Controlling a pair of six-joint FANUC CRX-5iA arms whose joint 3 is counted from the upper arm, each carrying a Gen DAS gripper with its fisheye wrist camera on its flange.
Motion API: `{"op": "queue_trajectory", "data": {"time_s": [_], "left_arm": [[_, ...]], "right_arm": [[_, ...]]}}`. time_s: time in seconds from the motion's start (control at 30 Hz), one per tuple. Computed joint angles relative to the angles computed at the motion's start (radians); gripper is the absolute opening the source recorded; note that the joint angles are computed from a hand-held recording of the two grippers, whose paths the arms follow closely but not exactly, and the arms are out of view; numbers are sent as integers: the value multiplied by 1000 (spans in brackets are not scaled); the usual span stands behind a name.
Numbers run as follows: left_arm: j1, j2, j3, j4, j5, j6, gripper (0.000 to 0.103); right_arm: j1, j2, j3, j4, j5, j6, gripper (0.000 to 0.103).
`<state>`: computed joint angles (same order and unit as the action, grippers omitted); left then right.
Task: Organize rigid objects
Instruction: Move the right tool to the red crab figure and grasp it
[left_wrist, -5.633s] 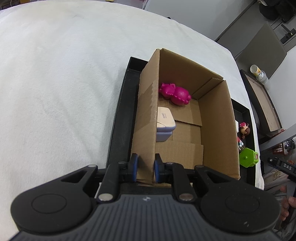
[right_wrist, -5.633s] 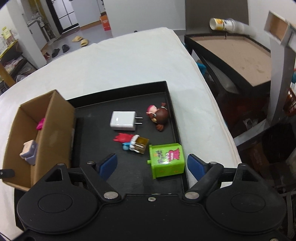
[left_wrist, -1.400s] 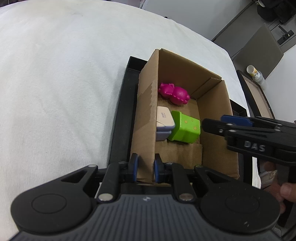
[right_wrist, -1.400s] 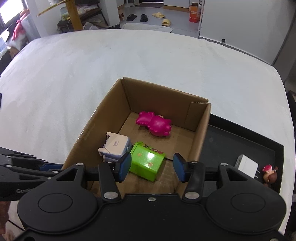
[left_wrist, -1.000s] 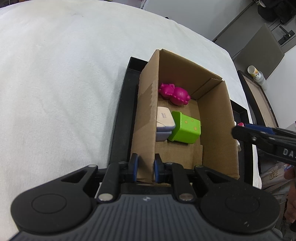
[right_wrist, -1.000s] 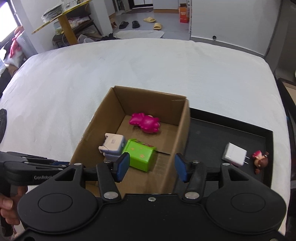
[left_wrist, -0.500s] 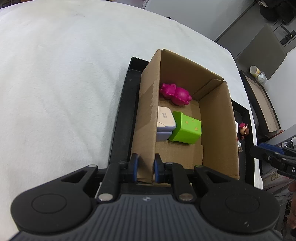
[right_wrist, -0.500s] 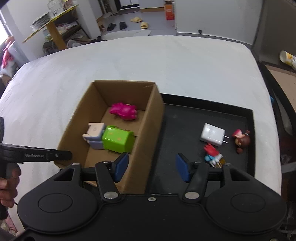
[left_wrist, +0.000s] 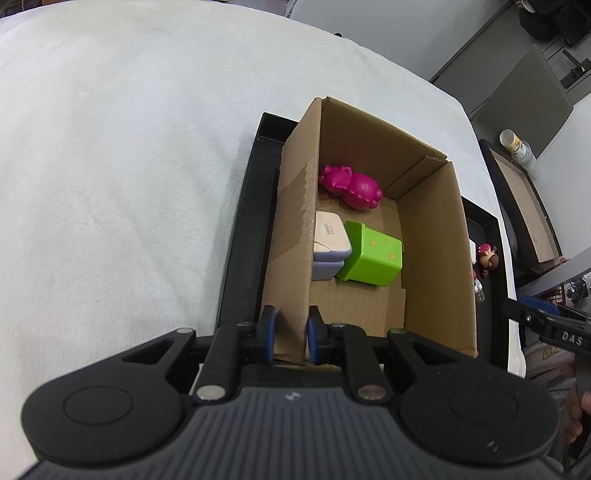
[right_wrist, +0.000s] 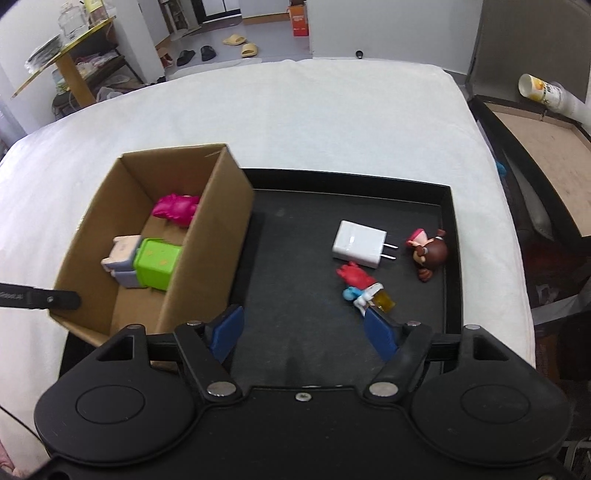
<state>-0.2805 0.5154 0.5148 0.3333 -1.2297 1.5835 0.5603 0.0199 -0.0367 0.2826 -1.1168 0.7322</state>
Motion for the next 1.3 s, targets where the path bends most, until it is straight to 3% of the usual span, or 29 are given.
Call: {"op": "queue_trajectory", "data": {"time_s": [0.4,0.93,1.3], "left_arm": [[2,5,2,2,-3,6,16],[1,11,6,3,-5,7,16],[1,12,7,3,-6,8,16]], "right_arm": [[-54,19,-54,11,55,38,71],[-123,20,-112,29,126,-26,49],[-131,27,-115,-51,145,-7,48]]}}
